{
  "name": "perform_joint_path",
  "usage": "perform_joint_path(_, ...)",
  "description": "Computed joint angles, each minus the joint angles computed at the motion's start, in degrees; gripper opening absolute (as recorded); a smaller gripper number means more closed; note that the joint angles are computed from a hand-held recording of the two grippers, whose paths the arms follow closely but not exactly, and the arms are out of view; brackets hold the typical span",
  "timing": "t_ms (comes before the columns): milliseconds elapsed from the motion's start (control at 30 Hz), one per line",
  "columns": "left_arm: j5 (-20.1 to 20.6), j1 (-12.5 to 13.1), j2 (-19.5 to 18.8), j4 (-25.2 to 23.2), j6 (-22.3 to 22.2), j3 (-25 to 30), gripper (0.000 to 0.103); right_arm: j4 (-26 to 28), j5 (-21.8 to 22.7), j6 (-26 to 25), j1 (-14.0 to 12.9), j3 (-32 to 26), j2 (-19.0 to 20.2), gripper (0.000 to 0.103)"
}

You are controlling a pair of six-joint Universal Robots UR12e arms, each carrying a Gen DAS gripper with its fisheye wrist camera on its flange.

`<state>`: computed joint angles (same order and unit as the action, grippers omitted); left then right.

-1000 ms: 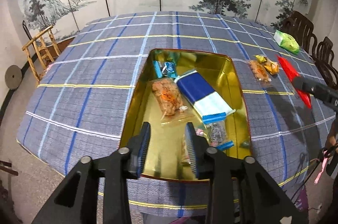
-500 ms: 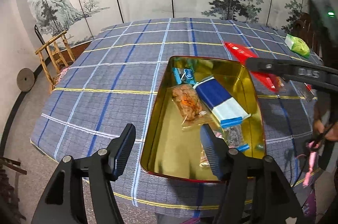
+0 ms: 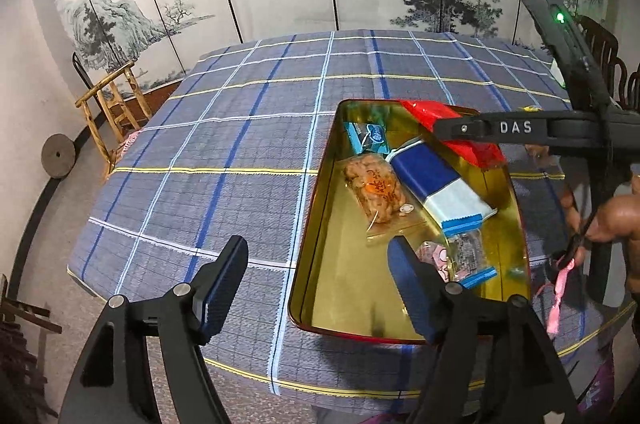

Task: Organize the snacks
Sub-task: 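Carry the red packet over the tin and release it with the right gripper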

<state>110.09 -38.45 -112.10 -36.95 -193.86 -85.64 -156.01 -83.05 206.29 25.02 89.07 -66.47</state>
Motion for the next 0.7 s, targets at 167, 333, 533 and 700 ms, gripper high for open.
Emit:
perform_joint_path(167, -0.16, 0.23, -0.08, -0.37, -0.2, 0.02, 0.069, 0.81, -0.47, -0.23, 0.05, -1.14, 0.63, 0.045)
perform_joint_path(333, -0.03, 0.31, -0.06, -0.36, -0.07, -0.11, 0.07, 1.48, -0.47, -0.18, 0.37, -1.71, 1.09, 0.045)
perform_joint_path(533, -0.07, 0.4, -0.09, -0.41, -0.07, -0.2, 0.071, 1.42, -0.01, 0.75, 0.31, -1.63, 1.3, 0.045)
perform_joint_path(700, -0.2, 0.51, -0.01, -0.47, -0.18, -0.54, 0.071, 1.28, 0.38, 1.17, 0.29, -1.42, 1.2, 0.045)
